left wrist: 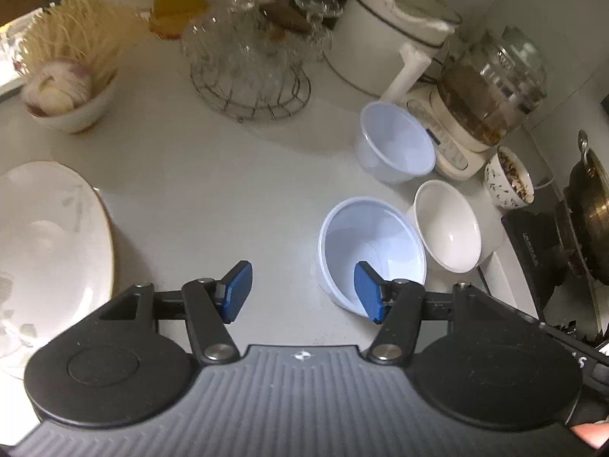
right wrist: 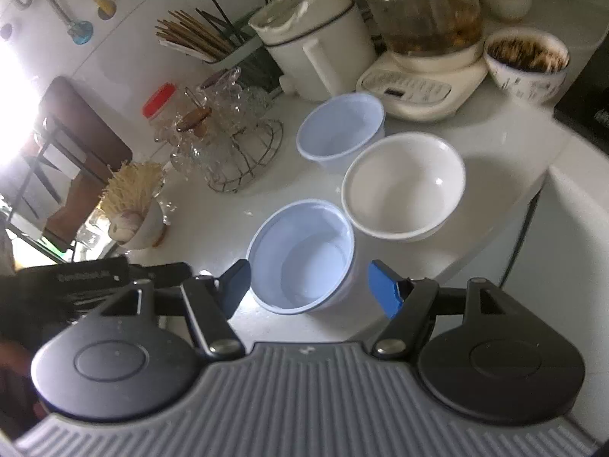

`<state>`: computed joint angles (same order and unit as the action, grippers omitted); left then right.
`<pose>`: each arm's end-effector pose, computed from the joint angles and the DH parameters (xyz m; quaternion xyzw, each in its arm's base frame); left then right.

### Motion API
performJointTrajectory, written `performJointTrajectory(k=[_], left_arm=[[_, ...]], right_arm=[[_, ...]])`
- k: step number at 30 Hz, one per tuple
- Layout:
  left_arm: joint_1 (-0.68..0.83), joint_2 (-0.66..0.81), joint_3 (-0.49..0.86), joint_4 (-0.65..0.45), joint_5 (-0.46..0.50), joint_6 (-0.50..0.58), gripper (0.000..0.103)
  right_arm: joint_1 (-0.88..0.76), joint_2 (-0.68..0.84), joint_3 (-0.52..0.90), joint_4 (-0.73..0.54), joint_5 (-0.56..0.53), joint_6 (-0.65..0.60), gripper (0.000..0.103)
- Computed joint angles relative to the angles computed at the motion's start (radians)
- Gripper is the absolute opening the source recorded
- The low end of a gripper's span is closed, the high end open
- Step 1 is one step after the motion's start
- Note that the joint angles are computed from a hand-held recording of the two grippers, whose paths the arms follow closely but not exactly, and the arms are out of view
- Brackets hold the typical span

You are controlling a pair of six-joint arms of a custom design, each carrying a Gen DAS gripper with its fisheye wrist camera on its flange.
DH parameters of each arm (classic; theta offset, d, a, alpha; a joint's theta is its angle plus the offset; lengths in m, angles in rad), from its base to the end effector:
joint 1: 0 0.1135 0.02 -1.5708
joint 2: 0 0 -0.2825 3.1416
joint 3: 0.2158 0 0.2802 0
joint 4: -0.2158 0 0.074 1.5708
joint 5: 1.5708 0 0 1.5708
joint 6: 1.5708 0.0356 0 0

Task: Organize plates and bowls
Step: 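Close both grippers on the rim of the light blue plastic bowl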

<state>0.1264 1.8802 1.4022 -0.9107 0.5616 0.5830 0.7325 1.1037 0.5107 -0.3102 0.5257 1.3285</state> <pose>0.3947 0.0310 0.2075 0.2411 0.9263 -0.2285 0.1778 0.1742 0.1326 0.1802 0.3493 0.8471 0.1450 0.3733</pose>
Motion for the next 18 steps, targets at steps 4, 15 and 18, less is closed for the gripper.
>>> performJointTrajectory(k=[4,15,18], left_arm=[[-0.027,0.030,0.000,0.018,-0.003,-0.020,0.064],[-0.069,0.154,0.043,0.065,0.037,-0.103,0.048],[-0.081,0.182,0.050,0.080,0.026,-0.125,0.035]], right_arm=[[-0.057,0.077,-0.033,0.114,-0.073,-0.018,0.054],[-0.189,0.201,-0.072,0.289,-0.172,-0.104,0.032],[-0.208,0.223,-0.076,0.318,-0.196,-0.116,0.025]])
